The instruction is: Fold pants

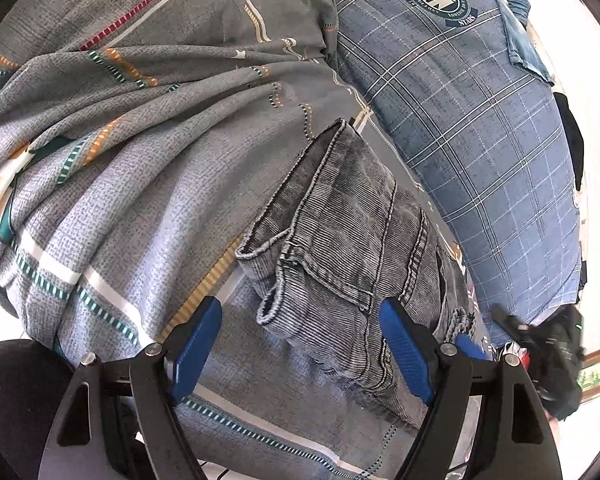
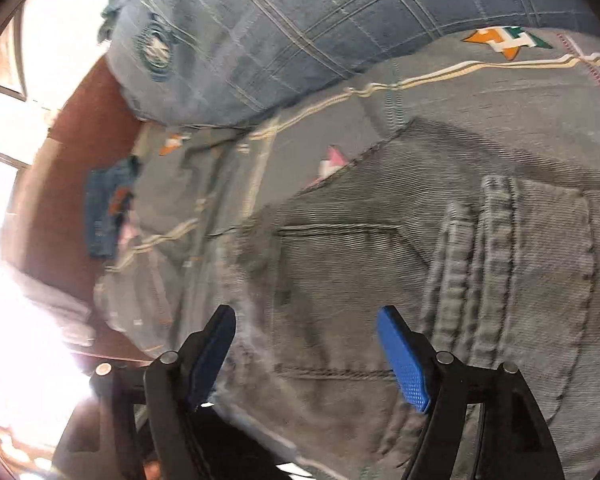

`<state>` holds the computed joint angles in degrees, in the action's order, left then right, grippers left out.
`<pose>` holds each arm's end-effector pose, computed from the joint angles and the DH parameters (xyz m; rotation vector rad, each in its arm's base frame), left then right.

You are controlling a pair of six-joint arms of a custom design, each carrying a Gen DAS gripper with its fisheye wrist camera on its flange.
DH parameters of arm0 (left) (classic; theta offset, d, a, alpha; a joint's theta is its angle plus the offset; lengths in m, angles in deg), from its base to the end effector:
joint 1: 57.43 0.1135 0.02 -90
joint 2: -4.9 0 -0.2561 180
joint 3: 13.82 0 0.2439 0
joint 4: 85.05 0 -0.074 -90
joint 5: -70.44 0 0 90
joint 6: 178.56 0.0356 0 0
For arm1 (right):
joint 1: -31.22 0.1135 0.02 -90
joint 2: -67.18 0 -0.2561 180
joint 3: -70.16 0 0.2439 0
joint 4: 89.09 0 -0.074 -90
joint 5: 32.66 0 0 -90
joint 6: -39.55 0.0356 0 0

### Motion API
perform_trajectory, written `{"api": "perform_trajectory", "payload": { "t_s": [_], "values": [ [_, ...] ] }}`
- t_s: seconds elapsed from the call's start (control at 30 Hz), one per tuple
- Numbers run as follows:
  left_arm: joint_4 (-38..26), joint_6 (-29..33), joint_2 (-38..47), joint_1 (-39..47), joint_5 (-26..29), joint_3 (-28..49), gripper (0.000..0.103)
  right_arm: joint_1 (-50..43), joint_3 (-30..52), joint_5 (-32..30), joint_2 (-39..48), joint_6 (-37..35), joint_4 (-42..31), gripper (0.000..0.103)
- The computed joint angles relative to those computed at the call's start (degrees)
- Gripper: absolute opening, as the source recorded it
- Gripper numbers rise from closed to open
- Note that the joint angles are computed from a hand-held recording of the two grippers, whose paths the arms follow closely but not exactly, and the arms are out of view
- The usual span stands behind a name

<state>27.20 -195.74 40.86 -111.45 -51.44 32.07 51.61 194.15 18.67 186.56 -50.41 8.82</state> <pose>0.0789 -0.0767 0.2177 -1.2756 2.0988 -0.5824 0.3773 0.1640 0.2569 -0.6155 2.8043 1.0465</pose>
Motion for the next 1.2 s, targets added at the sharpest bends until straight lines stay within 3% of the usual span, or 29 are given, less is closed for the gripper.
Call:
{"api": "perform_trajectory", "payload": {
  "t_s": [0.27,0.33,0.4,0.43,0.5,0.6,0.7,0.77,0.9,1.07,1.2],
  "values": [
    [11.35,12.73,-0.93,13.43,9.30,-2.96,0.081,0.85,-3.98,-0.20,-0.66,0.26,3.76,0.080],
    [12.30,12.89,-1.63,14.45,9.38,-3.66,0.078,1.35,-5.21,-0.36,-1.16,1.18,5.13,0.080],
    [11.93,13.79,-0.89,15.58,9.93,-3.30,0.050,1.28,-5.99,-0.13,-1.55,0.78,5.57,0.080],
    [11.31,14.61,-0.32,17.07,11.43,-3.16,0.030,1.14,-6.46,0.01,-1.80,0.35,5.67,0.081],
    [12.61,15.51,-2.22,20.47,14.68,-5.07,0.023,0.17,-5.17,-0.13,-1.43,-0.62,4.20,0.082],
    [12.28,16.16,-2.21,21.61,15.27,-4.64,0.019,0.78,-5.67,0.55,-1.83,-0.23,5.00,0.082],
    [8.89,15.94,3.27,17.29,9.93,0.59,0.015,0.97,-5.70,0.75,-1.91,-0.12,5.14,0.082],
    [4.02,16.51,10.33,10.33,1.56,8.19,0.014,0.58,-5.25,-0.18,-1.40,0.13,4.84,0.082],
    [-0.94,22.20,21.97,3.21,-7.76,22.30,0.014,-1.75,-1.18,-5.36,2.40,0.66,1.09,0.083],
    [-2.23,32.32,32.65,-2.14,-13.26,36.56,0.014,-6.54,6.33,-15.59,8.85,2.19,-6.51,0.083],
    [-0.35,43.42,44.39,-6.55,-14.99,49.29,0.014,-14.58,4.26,-19.92,4.82,-0.41,-5.39,0.083]
  ]
}}
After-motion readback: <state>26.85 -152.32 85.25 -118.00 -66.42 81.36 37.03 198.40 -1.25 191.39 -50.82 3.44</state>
